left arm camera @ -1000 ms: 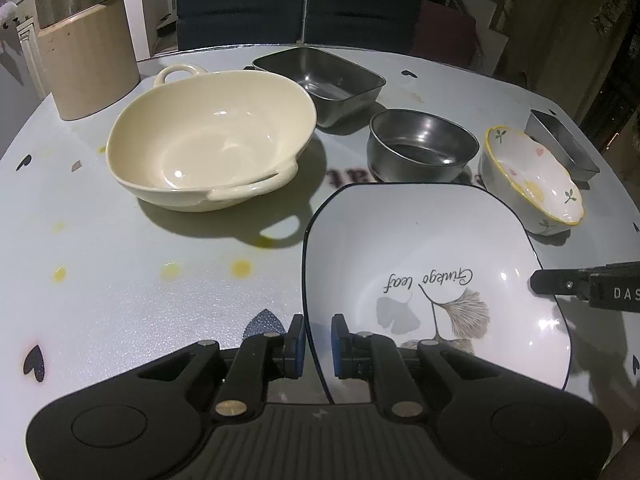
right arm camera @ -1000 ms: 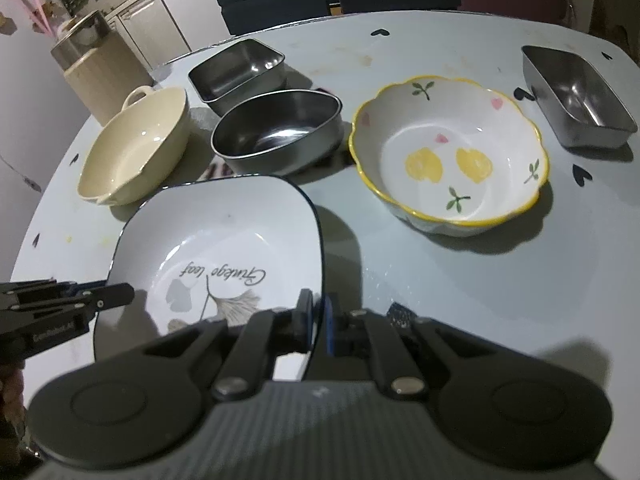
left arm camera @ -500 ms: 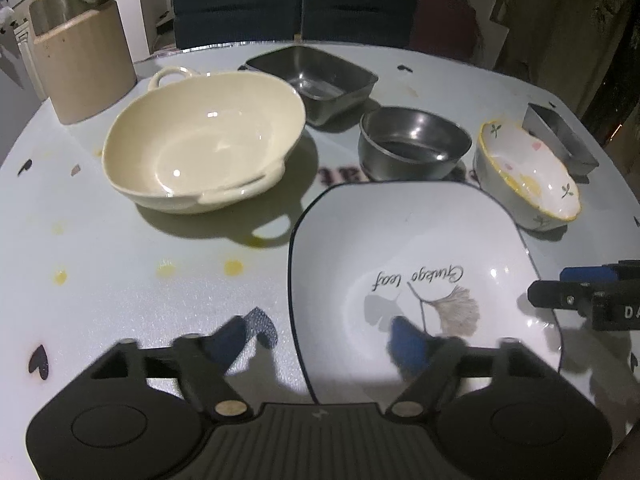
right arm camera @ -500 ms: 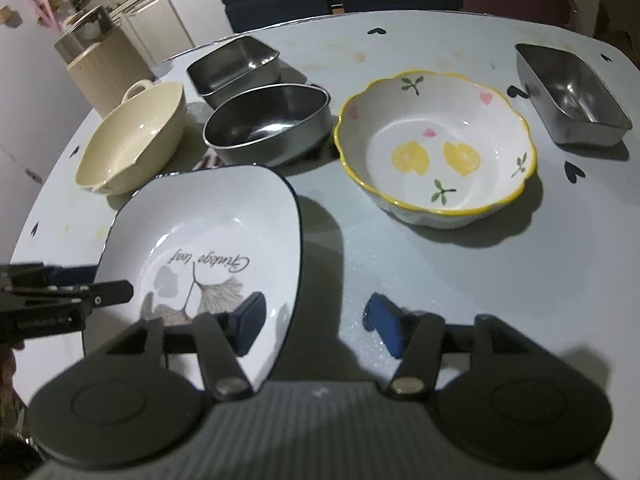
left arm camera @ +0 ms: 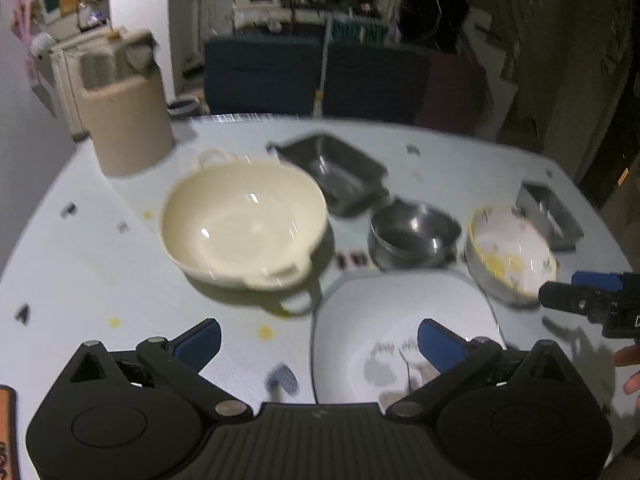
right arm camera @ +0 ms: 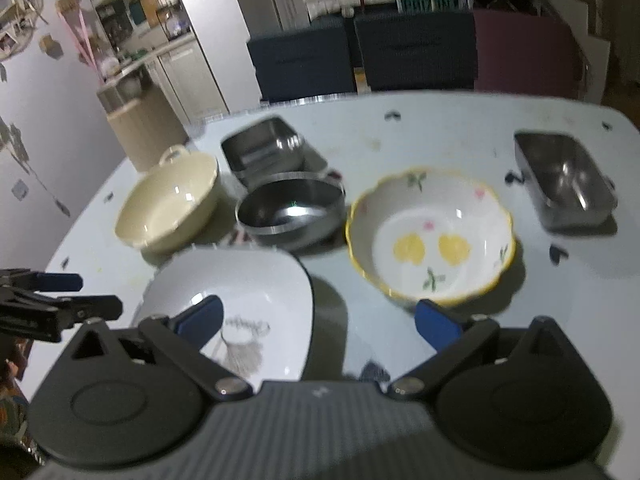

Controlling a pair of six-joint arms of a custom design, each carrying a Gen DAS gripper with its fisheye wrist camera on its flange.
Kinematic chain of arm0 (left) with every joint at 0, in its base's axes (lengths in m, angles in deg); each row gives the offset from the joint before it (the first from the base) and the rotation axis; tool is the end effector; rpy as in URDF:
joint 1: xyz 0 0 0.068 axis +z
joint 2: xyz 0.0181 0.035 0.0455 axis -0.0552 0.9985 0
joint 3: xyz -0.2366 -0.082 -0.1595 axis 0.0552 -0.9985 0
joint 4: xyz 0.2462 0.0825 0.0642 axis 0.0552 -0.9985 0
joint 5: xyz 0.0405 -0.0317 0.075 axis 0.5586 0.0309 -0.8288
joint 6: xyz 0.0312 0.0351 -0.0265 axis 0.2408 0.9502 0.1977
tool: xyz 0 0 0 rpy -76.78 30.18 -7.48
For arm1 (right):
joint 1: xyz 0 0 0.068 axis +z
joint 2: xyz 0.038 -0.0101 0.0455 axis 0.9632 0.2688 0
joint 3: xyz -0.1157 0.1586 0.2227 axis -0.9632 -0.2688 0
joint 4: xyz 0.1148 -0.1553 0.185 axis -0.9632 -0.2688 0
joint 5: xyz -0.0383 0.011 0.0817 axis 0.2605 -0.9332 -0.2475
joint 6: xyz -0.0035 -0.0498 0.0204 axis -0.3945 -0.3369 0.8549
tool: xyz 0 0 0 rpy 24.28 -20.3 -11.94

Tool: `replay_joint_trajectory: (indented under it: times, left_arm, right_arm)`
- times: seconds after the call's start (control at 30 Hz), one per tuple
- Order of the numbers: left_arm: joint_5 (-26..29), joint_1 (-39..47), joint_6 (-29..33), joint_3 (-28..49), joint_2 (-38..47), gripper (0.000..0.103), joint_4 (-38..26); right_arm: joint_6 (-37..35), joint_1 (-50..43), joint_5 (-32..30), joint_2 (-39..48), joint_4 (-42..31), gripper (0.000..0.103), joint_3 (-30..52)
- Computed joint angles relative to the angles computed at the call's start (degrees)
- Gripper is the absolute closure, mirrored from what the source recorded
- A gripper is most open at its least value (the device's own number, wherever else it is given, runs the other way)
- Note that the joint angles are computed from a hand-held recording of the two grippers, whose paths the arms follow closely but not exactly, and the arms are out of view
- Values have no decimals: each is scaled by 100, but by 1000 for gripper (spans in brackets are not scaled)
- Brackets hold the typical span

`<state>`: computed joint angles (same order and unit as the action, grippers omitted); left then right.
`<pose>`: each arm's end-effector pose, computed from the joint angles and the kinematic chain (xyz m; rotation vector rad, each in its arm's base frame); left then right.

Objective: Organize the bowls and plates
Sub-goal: 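Move both tools to the rim of the cream two-handled bowl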

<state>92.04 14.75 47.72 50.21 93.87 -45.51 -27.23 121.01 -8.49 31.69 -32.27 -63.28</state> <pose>0.1600 0.0373 0.1504 0.2159 2.4307 -0.2082 0.1571 0.1487 0.1195 0.0746 2.4218 0.2998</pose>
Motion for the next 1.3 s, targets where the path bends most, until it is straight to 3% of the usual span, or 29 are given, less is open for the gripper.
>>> replay_joint_trajectory:
  times: [0.17, 0.37, 0.77, 1.0, 1.3]
  left_arm:
    - [383, 514, -125, 380, -216, 0, -260]
    - [344, 672, -402, 639, -59, 0, 50]
    - [-760, 343, -1107, 1131, 1628, 0, 1693]
    - [-1005, 291, -1385, 1609, 2634, 0, 2025]
    - [-1827, -64, -1098, 2145, 3770, 0, 2296]
  right_arm:
    - [-206, 0, 189, -323, 13, 0, 152]
    - [-366, 117, 599, -292, 305, 0, 443]
    - [-336, 16, 374, 914, 733, 0, 1361]
    - [-160, -112, 44, 1644, 1038, 0, 1812]
    - [-360, -278, -799, 2540, 443, 0, 2823]
